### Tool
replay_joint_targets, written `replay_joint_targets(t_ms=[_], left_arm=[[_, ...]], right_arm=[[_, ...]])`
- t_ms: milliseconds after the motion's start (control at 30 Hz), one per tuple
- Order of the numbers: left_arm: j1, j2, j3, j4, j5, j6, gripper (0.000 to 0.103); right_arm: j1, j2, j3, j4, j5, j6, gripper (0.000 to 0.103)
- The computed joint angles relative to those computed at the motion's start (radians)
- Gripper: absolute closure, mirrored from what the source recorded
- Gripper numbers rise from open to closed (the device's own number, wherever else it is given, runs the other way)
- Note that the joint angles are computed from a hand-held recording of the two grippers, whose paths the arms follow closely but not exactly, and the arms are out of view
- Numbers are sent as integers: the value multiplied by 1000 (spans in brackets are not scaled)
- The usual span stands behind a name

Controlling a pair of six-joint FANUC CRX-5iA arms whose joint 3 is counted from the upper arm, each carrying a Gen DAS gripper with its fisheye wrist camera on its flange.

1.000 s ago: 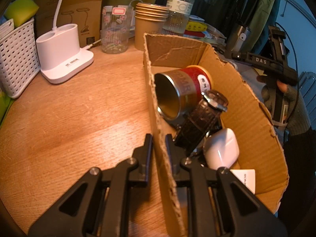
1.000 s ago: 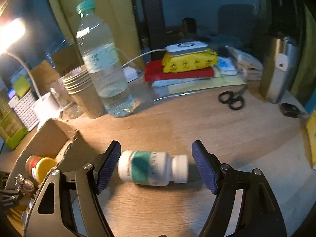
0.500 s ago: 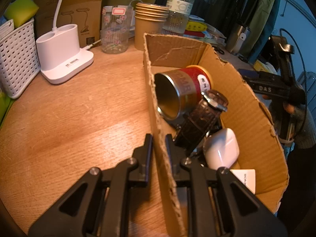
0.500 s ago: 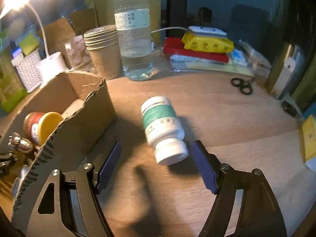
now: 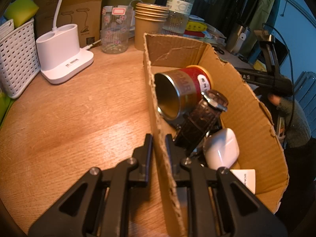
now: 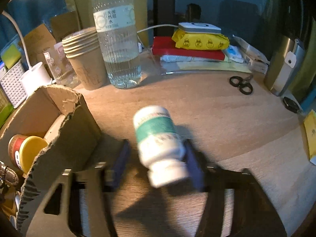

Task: Organize rigid objects
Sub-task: 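Grasp the white pill bottle with the right gripper and lift it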

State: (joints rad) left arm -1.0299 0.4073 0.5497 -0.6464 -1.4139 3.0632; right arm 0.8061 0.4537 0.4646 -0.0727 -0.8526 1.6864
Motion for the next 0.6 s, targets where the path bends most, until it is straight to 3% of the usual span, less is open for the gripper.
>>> replay_joint_targets(t_ms=[600], left_arm=[[0,0,0,0,0,0,89]], right_arm=[[26,-162,-197,-2,139,-21,55]])
